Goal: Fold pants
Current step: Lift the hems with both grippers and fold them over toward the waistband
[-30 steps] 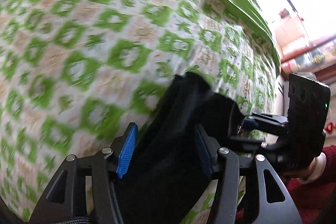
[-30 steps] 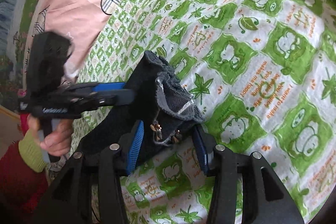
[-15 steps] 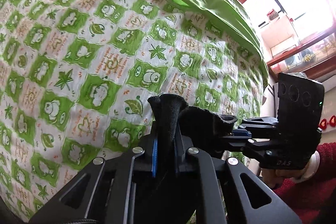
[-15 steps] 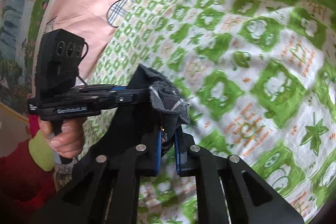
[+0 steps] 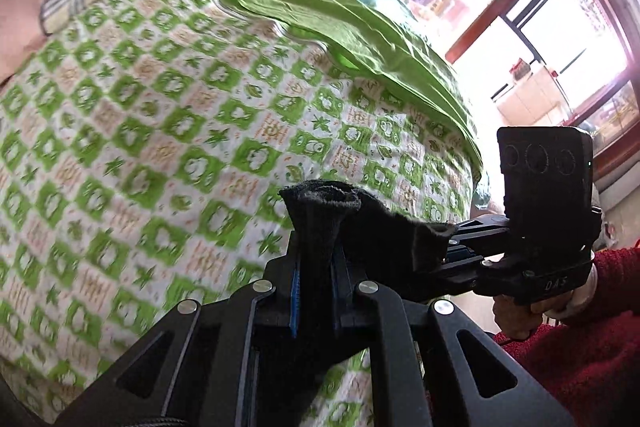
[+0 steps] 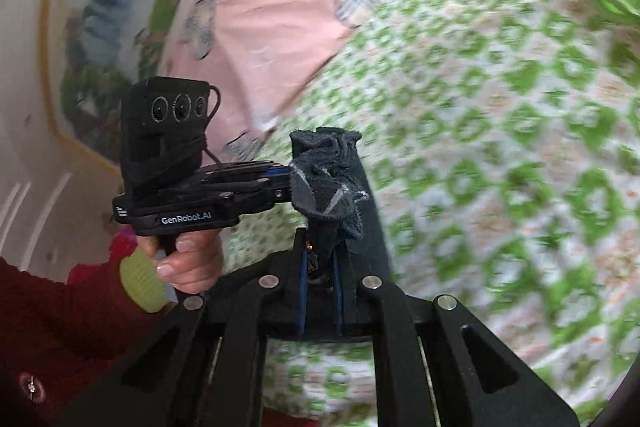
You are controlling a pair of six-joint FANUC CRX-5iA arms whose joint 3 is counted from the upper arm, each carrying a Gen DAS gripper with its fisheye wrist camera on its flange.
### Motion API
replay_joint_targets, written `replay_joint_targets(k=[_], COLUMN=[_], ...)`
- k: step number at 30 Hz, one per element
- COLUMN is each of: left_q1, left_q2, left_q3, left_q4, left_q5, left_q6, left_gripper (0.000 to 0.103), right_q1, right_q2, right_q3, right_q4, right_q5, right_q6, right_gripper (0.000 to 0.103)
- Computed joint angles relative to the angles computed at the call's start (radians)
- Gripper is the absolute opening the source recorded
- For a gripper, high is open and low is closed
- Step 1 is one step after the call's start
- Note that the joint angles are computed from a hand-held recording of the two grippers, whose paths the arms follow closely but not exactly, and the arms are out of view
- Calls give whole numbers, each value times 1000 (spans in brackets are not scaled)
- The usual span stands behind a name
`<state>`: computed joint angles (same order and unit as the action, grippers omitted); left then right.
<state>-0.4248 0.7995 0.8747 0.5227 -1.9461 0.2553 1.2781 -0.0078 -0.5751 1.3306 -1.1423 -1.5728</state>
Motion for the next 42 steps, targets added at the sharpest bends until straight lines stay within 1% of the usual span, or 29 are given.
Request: replay_joint_targets(k=[4,9,11,17,23,27,30,35,36,38,41,42], left_q1=[58,129,153,205,239,258,272,291,295,304,321,328], left_q2=[8,30,39,45,21,25,32,20,20,18,14,9], left_q3=[17,38,43,7,-69,-90,-96,-131,-135,-143,-152,-159], left_q4=[28,46,47,33,-8,-22,-23,-56,-62,-67,-71,-71], left_q5=[-14,-4,3,55,131,154,161,190,192,198,215,227], left_q6=[22,64,84,133,137,166,199,232,247,266,300,311], left_gripper=[10,10,10,10,9,9,8,6,7,9,9,9], right_q1=[-103,-200,-232,-304,-340,-351,-351,-333,-333,-334,-326,-323], right_q2=[25,58,79,146,194,222,239,280,286,295,307,313], right_q3=[37,69,93,143,178,207,229,300,309,322,357,373], right_q4=[82,143,142,142,96,28,-45,-298,-332,-371,-438,-468], right_q5=[165,333,395,546,655,704,730,761,774,790,779,773], right_q6=[78,118,159,216,273,351,424,653,685,725,812,850], right_gripper=[11,11,11,12,12,12,15,20,23,34,45,47])
